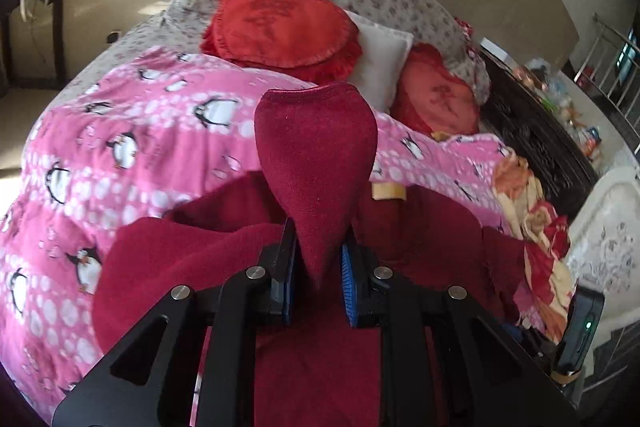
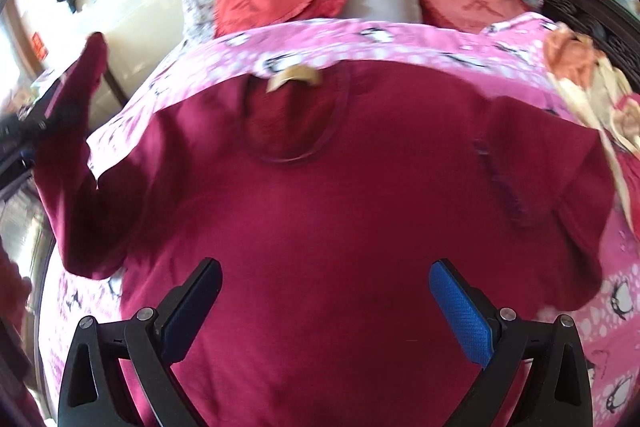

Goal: Fold small clothes
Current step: 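Fold the held sleeve across the sweater body and open the left gripper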

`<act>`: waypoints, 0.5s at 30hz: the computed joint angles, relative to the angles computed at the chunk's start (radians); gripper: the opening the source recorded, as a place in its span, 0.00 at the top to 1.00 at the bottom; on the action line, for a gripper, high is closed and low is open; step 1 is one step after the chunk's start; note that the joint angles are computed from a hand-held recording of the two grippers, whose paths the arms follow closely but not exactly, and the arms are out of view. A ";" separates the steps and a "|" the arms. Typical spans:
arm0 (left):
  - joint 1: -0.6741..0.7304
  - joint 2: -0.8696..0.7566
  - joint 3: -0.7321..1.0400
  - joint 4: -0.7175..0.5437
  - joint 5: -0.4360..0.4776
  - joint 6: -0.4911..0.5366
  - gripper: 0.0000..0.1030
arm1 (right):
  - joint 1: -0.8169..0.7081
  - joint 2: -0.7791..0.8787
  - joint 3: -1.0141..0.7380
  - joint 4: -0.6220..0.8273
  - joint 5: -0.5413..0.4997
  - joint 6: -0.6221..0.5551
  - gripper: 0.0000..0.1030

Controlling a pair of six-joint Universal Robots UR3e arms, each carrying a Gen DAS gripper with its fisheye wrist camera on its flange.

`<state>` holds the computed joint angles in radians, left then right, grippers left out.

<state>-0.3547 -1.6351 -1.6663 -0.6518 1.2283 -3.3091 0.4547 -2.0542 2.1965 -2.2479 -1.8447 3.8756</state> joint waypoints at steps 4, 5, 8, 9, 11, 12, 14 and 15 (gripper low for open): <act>-0.134 -0.128 0.032 0.048 0.033 -0.018 0.83 | -0.140 -0.208 0.078 0.115 0.037 -0.053 0.00; -0.162 -0.163 0.040 0.054 0.036 -0.015 0.83 | -0.158 -0.241 0.089 0.136 0.043 -0.057 0.00; -0.224 -0.246 0.064 0.055 0.044 0.006 0.83 | -0.324 -0.432 0.138 0.264 0.127 -0.135 0.00; -0.235 -0.265 0.069 0.051 0.045 0.022 0.82 | -0.384 -0.488 0.145 0.309 0.164 -0.169 0.00; -0.246 -0.274 0.079 0.040 0.045 0.031 0.82 | -0.484 -0.574 0.150 0.390 0.226 -0.230 0.00; -0.241 -0.264 0.079 0.020 0.039 0.040 0.76 | -0.503 -0.597 0.147 0.413 0.236 -0.242 0.00; -0.220 -0.222 0.058 -0.011 -0.003 0.062 0.62 | -0.530 -0.625 0.144 0.432 0.250 -0.267 0.00; -0.196 -0.172 0.024 -0.017 -0.040 0.083 0.57 | -0.534 -0.630 0.142 0.433 0.255 -0.275 0.00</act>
<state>-0.5509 -1.8076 -1.6425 -0.6689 1.1888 -3.2259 -0.0794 -2.6841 2.3389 -1.8154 -1.5893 3.6008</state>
